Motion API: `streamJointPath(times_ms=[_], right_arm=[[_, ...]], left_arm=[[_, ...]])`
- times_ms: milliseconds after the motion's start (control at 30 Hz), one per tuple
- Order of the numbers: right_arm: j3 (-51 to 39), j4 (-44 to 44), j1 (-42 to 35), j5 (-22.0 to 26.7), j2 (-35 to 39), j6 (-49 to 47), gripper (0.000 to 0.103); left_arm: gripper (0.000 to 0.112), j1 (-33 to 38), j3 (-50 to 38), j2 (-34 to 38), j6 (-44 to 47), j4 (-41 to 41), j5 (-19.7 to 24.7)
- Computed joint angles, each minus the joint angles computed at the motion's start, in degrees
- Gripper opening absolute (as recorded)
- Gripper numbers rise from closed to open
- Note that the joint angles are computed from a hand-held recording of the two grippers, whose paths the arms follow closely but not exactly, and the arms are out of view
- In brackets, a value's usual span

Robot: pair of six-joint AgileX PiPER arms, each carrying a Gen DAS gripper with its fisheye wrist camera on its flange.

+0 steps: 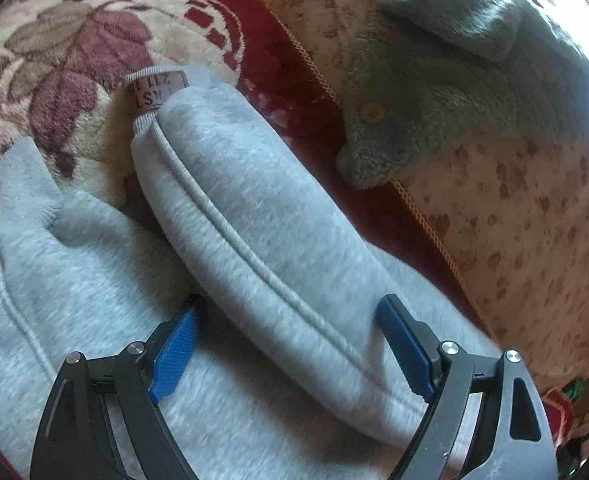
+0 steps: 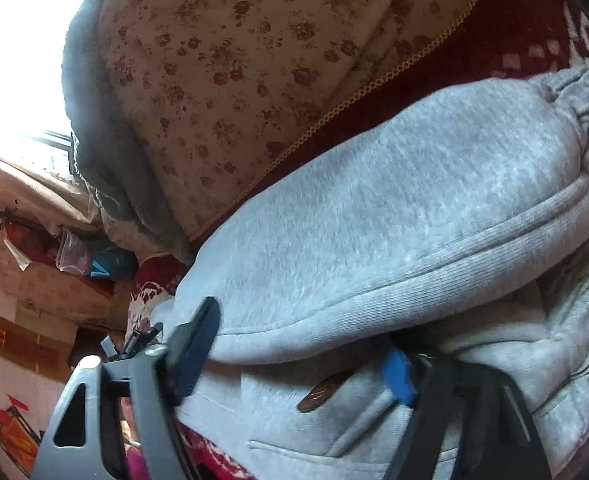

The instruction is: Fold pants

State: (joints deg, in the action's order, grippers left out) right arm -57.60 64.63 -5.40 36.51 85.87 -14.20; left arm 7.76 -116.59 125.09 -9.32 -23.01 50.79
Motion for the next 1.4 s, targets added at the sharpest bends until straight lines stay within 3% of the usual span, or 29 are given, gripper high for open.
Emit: streamJointPath(times_ms=[33,67,100,167,267,400,700,867,1100,1200,1400], right_arm=[[1.1,2.6,-1.4,0.6,-0.2,-2.4,0.052],[2.2,5.4,-2.8,1.6,-0.3,-5.1,0.039],[3.2,7.7,-4.0,2.7,-0.2,-7.4,0.031],[5.0,12.3,-5.6,4.3,-0.2,-11.8,0.026],[5.7,13.7,-5.8,4.5,-0.8,-13.5,0.024],[5.4,15.2,-6.8,6.3,-2.1,-14.8,0.019],[1.8,12.5,-8.1,9.2,-8.1,-12.1,0.019],[0.8,8.7,-8.2,10.9,-13.4,-8.5,0.019],[4.5,2.8,-7.2,16.0,-22.7,-4.2,0.019],[9.1,2.0,-6.6,17.6,-25.5,-5.3,0.019],[18.3,4.2,-4.2,14.4,-21.3,-8.7,0.019]], left_arm=[[0.079,0.2,-0.1,0.3,0.2,-0.8,-0.6],[0.060,0.4,0.2,0.4,1.7,-2.5,-1.8],[0.050,0.5,-0.5,0.8,2.7,-3.3,-1.5],[0.035,0.4,-1.3,1.4,3.9,-3.9,-1.2],[0.022,-0.7,0.2,0.1,4.5,-2.5,-3.1],[0.019,-0.5,1.3,-2.4,5.9,-3.8,-4.0],[0.018,1.5,-2.3,-7.6,10.6,-9.0,1.1],[0.018,2.6,0.0,-11.9,14.6,-12.2,1.6],[0.018,8.5,21.4,-24.1,30.7,-22.6,-1.5],[0.019,9.5,30.9,-26.4,34.9,-20.5,-5.1],[0.019,11.3,43.8,-26.5,43.4,-23.5,-12.5]])
